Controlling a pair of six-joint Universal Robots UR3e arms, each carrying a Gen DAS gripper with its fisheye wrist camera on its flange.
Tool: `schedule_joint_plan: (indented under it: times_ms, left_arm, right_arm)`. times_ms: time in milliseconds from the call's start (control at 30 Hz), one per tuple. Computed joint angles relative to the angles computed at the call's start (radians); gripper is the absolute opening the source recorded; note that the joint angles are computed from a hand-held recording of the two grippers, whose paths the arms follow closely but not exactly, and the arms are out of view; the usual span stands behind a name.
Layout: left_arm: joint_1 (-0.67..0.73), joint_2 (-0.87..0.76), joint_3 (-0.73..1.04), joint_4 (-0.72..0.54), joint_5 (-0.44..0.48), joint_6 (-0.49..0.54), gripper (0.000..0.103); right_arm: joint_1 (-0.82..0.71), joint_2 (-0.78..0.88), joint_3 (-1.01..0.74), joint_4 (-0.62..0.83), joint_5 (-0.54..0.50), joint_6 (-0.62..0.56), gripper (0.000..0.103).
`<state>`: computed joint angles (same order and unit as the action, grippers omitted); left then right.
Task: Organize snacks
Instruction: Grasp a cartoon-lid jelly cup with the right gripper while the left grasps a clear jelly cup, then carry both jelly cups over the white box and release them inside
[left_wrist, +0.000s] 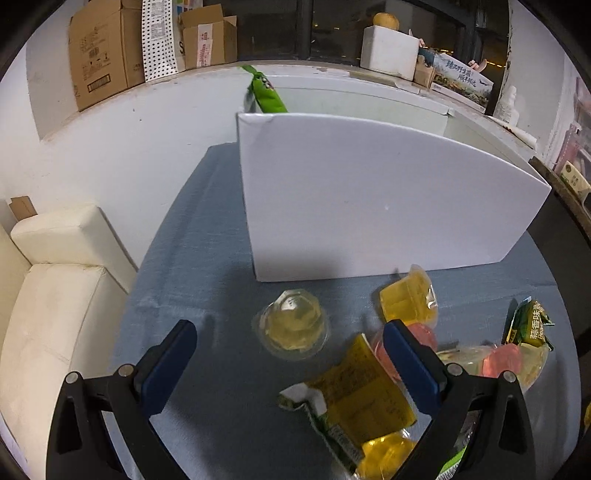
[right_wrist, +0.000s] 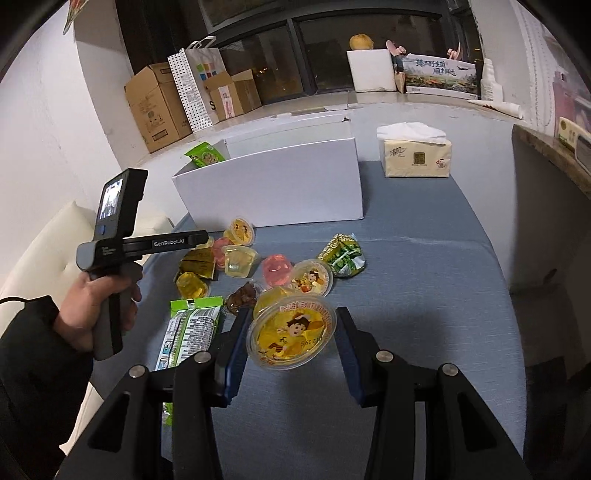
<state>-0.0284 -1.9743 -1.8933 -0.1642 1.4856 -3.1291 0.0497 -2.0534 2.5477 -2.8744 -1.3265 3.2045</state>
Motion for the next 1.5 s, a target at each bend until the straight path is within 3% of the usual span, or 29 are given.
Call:
schedule_joint_plan:
  times_ms: [67, 100, 200, 533, 767, 900, 1167, 1500]
  left_arm:
    - [0.005, -0.016, 0.012, 0.004, -0.014, 0.002, 0.097]
    - [0.001, -0.025, 0.02, 0.001, -0.006, 0.003, 0.086]
    - [0.003, -0.038, 0.032, -0.017, -0.01, 0.003, 0.036]
    - [0.026, 0.047, -0.064, 0.037, -0.051, 0.048, 0.036]
    - [0.051, 0.296, -0.224, 0.034, -0.142, 0.104, 0.036]
    - [0.061, 0.404, -0.21, -0.026, -0.192, 0.12, 0.036]
    - [0.025, 0.335, 0.046, -0.105, -0.169, 0.102, 0.036]
    - [-0.04, -0.024, 0.534, -0.284, -0.079, 0.08, 0.036]
  right_arm:
    - [0.003, 0.005, -0.003, 0.0, -0.005, 0.003, 0.048]
    - [0.005, 0.007, -0.002, -0.006, -0.006, 0.006, 0.048]
    - [0.012, 0.019, -0.002, -0.012, -0.006, 0.006, 0.048]
    - [0.074, 0.107, -0.036, -0.077, -0.034, 0.036, 0.048]
    - [0.116, 0.213, -0.122, -0.126, -0.055, 0.053, 0.048]
    - [0.112, 0.308, -0.238, -0.134, -0.043, 0.041, 0.048]
    - [0.075, 0.521, -0.562, -0.099, 0.019, 0.005, 0.049]
    - [0.047, 0.882, -1.124, 0.133, -0.008, -0.021, 0.049]
